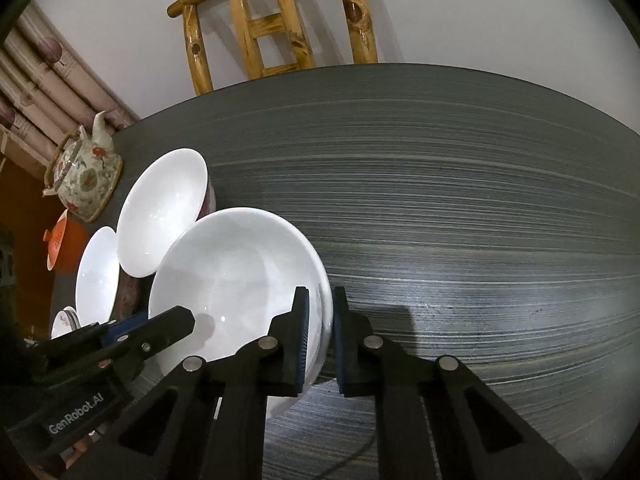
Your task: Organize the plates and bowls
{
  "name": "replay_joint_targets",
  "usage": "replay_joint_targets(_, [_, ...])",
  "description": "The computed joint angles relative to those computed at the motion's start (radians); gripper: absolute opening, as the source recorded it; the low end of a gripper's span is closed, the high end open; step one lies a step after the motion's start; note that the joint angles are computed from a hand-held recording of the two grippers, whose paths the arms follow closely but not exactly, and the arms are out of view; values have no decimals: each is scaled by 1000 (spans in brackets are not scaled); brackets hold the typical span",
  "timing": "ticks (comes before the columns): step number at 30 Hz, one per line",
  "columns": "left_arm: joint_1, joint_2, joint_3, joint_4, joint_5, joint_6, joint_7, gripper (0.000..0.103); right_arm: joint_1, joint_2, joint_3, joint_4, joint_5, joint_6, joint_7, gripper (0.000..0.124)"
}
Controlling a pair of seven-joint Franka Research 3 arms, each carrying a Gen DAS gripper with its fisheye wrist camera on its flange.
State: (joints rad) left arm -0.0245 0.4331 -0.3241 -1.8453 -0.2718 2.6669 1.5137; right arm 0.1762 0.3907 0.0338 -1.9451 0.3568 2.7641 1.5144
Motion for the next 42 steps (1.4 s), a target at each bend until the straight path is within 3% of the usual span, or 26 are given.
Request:
replay_joint_targets(11, [20,-72,-12,-98,-49,-24,62,12,2,-78,10,-104,38,3,9,8])
replay_joint_targets(20, [15,-197,1,-259,-149,14,170,12,15,-180,40,-248,123,50,-24,9])
replay_joint_targets(32, [-51,-374,87,-464,-260,23,307,12,96,-316,57,-426,144,104,42,10])
replay_joint_targets(42, [-91,-410,132,-500,-261,18,317,12,135,-357,69,-493,193,124,57,10])
